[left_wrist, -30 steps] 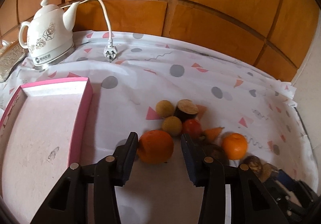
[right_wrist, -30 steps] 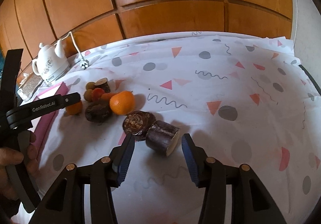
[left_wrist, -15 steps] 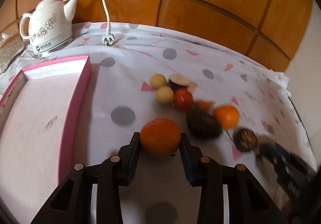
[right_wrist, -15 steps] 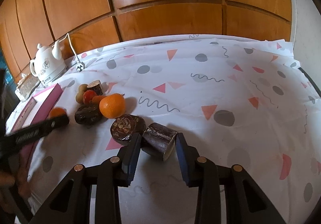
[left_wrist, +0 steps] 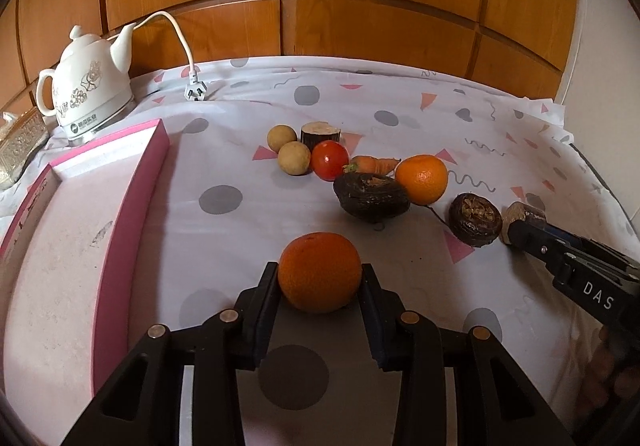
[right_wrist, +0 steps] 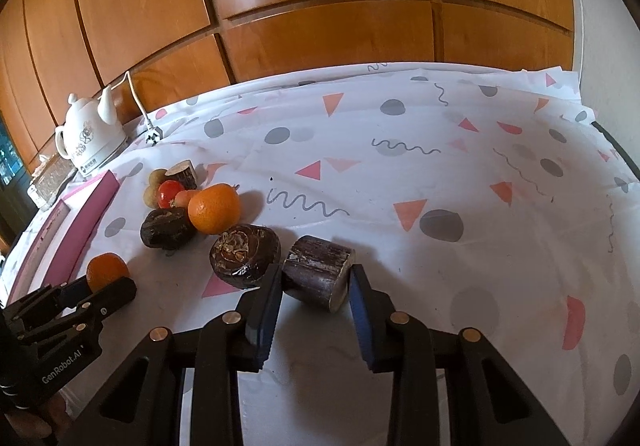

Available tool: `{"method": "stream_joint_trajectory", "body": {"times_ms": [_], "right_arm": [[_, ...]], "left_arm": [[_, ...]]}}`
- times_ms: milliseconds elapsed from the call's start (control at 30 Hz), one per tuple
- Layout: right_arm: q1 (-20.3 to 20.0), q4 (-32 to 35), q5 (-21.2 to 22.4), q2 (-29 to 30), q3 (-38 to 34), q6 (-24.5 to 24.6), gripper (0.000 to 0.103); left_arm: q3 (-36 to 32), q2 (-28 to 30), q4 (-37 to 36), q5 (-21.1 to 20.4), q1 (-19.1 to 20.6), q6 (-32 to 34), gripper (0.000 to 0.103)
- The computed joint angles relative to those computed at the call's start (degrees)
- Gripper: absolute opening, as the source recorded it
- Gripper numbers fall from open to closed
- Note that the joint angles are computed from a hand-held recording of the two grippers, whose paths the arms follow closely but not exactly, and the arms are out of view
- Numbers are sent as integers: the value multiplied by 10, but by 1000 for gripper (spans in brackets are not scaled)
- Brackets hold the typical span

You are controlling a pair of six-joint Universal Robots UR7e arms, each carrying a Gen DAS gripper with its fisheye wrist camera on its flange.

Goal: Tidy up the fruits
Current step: 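Close the left tool on the orange while the right tool closes on the dark cylinder, then release the orange from the left tool into the tray while the right tool drops the cylinder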

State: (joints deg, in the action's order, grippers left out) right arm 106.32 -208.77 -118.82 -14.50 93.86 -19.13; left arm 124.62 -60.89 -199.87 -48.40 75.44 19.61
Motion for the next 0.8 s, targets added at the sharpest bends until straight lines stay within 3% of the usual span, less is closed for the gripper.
{"method": "stream_joint_trajectory", "body": {"times_ms": [500,800], "right_arm": [[18,2,-50,9,-1,-18,31],[30,8,-45,1,23,-10,30]], "left_arm": [[50,-50,-7,-4,-24,-17,38],[69,-74,-20,-2,-34,-24,38]]}}
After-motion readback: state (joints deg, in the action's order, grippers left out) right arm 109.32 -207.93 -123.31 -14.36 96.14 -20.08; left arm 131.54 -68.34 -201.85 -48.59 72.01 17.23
